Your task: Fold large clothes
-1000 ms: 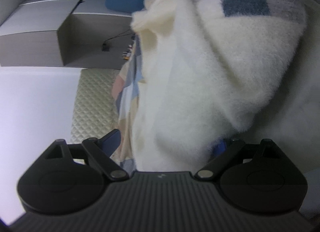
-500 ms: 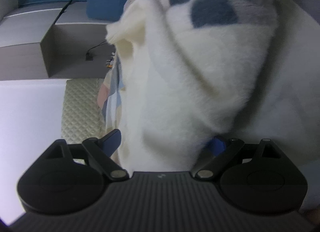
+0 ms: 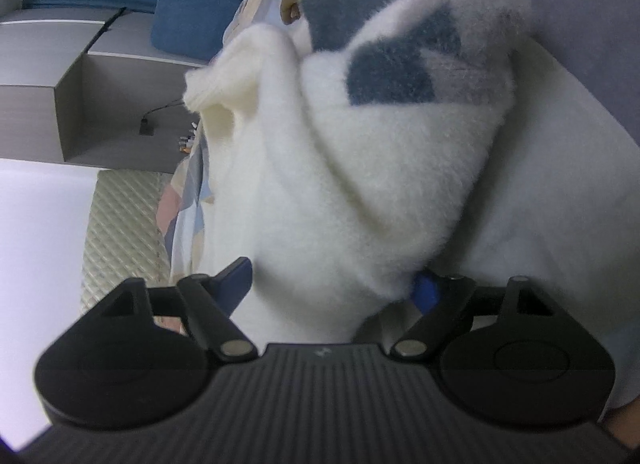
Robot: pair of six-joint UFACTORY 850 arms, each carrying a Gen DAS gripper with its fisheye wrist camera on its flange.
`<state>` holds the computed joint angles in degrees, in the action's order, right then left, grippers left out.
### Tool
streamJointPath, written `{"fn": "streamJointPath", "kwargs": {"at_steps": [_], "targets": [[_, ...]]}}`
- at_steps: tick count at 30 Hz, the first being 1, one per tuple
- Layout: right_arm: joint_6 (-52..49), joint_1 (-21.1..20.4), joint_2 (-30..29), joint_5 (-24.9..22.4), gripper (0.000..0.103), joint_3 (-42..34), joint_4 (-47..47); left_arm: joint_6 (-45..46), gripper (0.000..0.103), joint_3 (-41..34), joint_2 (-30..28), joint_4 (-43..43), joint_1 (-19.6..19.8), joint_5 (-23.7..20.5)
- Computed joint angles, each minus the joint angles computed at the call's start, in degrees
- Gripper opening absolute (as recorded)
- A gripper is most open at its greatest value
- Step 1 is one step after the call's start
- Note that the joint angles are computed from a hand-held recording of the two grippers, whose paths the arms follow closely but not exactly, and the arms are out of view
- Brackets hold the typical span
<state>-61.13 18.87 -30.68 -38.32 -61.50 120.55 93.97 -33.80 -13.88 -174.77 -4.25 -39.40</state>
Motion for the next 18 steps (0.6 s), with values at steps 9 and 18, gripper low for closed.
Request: {"fn": "streamJointPath", "kwargs": {"at_steps": [9, 18], "targets": [[-7.34, 1.31, -0.08, 5.34, 0.064, -2.02, -0.72, -4.04, 0.082, -1.67, -2.11, 3.23, 1.46, 0.13], [-29.56, 3.46, 4.60, 9.97, 0.039, 0.60, 9.99, 1.45, 0.042, -0.21, 0.49, 2.31, 1.29, -0.65]]}}
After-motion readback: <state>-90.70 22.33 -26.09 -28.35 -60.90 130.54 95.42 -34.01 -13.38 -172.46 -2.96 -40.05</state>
